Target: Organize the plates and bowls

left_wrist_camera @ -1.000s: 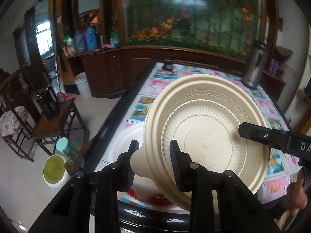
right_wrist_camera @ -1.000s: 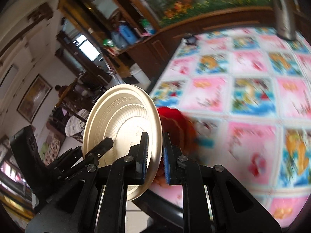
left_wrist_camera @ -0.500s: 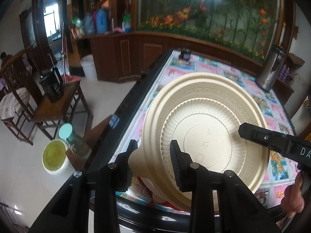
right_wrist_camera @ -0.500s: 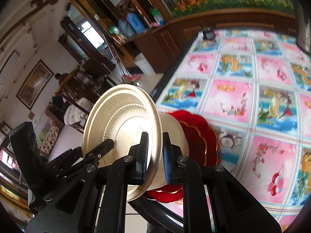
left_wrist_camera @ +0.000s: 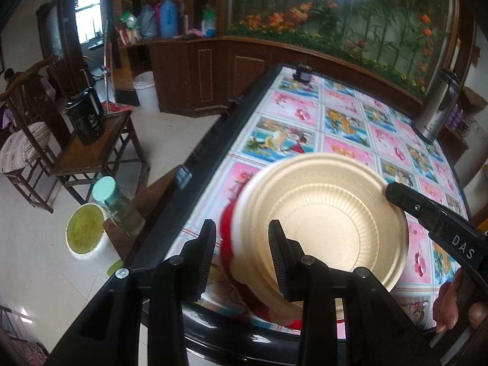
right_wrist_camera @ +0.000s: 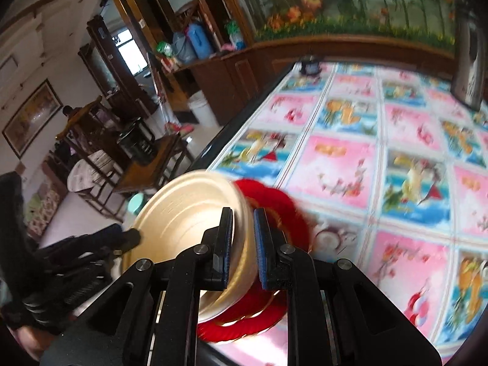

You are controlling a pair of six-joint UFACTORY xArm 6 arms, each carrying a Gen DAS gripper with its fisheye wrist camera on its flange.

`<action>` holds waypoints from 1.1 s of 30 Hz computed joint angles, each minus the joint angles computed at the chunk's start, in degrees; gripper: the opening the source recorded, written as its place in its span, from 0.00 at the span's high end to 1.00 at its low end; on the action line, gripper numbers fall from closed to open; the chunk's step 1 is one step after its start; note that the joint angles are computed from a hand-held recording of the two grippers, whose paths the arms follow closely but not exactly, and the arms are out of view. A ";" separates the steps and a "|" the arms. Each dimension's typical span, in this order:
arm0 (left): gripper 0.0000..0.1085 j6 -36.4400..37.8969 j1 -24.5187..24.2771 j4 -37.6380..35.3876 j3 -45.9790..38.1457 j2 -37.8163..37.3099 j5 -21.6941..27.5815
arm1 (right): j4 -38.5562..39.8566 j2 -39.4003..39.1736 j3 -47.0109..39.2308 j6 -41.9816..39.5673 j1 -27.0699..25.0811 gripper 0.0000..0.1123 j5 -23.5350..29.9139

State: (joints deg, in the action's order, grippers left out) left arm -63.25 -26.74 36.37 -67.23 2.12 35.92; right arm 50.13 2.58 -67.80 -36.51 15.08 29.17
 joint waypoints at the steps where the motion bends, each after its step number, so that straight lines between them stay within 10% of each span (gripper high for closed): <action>1: 0.67 -1.10 0.10 0.85 0.55 -0.81 0.15 | 2.11 0.05 -0.16 -1.07 -0.54 0.87 0.69; 14: 0.67 -3.01 -0.14 2.01 2.76 -1.77 0.44 | 5.04 -1.16 2.72 -5.06 -0.62 0.87 -1.93; 22: 0.27 -17.39 -5.93 21.03 2.80 -2.43 9.61 | 15.89 -9.36 11.22 -23.31 -2.72 0.87 -1.17; 33: 0.25 -20.16 -8.15 21.35 2.97 -3.64 9.48 | 24.84 -16.96 18.65 -37.07 -3.36 0.87 2.89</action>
